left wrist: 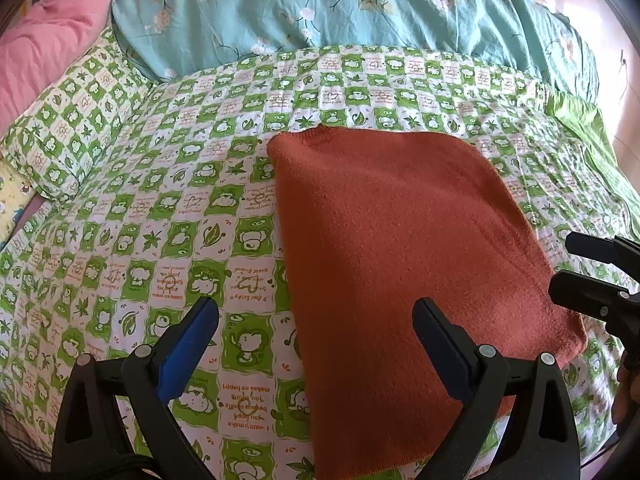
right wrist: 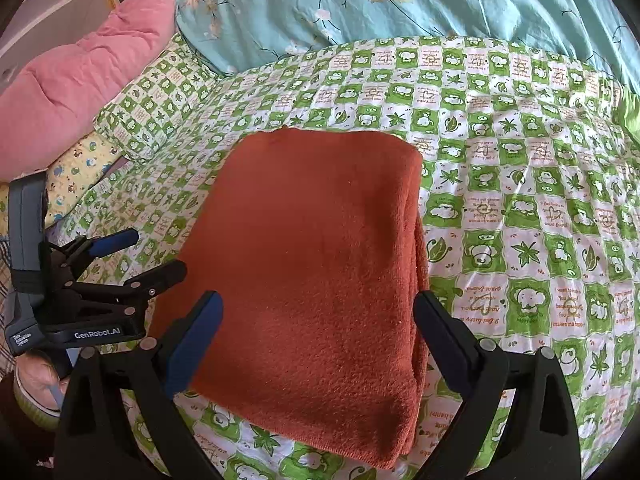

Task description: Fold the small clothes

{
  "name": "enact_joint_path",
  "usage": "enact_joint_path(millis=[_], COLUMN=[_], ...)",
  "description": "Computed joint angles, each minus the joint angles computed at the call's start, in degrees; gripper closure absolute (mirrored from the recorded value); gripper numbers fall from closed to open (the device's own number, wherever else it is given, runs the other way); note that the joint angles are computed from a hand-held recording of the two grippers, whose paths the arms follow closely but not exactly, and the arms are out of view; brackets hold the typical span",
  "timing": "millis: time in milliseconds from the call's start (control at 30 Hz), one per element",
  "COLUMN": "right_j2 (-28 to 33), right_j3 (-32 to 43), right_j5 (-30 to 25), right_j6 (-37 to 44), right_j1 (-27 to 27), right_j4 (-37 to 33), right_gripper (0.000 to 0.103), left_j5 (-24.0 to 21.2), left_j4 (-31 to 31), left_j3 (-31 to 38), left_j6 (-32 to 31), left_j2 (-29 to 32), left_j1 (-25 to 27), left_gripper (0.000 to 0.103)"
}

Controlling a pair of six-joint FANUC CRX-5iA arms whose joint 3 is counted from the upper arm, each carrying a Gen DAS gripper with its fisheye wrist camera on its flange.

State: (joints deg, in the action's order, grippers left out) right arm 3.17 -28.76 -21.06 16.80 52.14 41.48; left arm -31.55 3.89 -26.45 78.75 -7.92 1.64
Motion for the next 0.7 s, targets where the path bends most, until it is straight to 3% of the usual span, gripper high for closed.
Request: enact_joint_path(millis=[700], right_j2=[-0.08], right_j3=[-2.22], right_j5=[1.32], right_j6=[-6.43], right_j1=[-0.94], right_j4=[5.55], right_gripper=[0.007], left_j5=[-0.21], left_j4=[0.24], left_j3=[0.37], left_j6=[0.14], left_j2=[0.33], left_j1=[0.85], left_gripper=[0.006])
